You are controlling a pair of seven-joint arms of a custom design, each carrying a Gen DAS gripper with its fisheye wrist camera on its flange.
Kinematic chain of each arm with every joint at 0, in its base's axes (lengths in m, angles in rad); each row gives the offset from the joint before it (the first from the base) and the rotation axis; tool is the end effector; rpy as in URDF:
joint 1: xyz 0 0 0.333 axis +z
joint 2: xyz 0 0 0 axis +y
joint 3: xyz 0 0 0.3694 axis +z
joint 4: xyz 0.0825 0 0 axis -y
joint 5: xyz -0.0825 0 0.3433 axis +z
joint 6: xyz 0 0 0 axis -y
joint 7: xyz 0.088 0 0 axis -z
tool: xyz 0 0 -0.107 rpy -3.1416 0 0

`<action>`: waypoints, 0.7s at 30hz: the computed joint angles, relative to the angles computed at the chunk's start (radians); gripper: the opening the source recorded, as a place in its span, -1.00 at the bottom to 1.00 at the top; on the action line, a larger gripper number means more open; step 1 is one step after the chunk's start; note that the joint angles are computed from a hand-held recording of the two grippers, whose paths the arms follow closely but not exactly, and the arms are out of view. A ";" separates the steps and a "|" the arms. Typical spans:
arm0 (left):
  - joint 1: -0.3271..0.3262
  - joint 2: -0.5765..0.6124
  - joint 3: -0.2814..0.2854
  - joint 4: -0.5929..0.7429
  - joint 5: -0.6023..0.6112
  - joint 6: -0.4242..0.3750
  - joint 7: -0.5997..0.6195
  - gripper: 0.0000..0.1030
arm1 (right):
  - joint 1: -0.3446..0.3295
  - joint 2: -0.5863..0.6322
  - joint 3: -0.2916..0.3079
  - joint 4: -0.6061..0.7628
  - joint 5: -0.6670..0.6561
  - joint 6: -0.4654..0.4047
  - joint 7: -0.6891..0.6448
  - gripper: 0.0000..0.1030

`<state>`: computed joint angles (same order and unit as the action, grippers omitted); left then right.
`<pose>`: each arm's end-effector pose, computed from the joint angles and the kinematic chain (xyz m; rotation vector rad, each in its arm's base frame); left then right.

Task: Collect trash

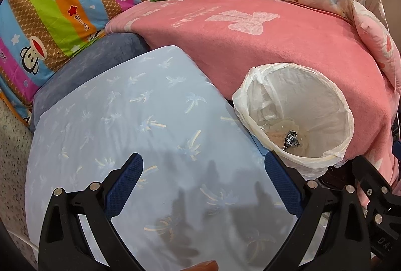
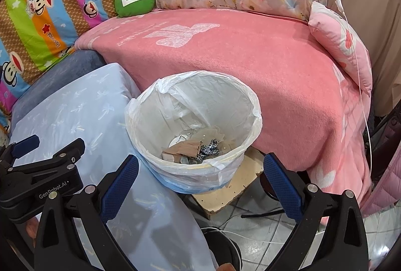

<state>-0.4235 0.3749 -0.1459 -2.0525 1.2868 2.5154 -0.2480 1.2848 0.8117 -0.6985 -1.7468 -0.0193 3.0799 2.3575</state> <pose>0.4973 -0.3206 0.3408 -1.9241 1.5577 -0.4860 0.5198 0.4962 0.3316 -1.8580 1.5815 -0.6209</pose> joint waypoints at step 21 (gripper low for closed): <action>-0.004 0.005 0.002 0.003 -0.022 -0.005 0.007 0.82 | -0.020 -0.003 0.018 0.016 -0.040 -0.023 0.026 0.88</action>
<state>-0.4275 0.3797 -0.1440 -2.0493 1.2644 2.5103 -0.2414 1.2644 0.8083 -0.6801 -1.7307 -0.0589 3.0564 2.3831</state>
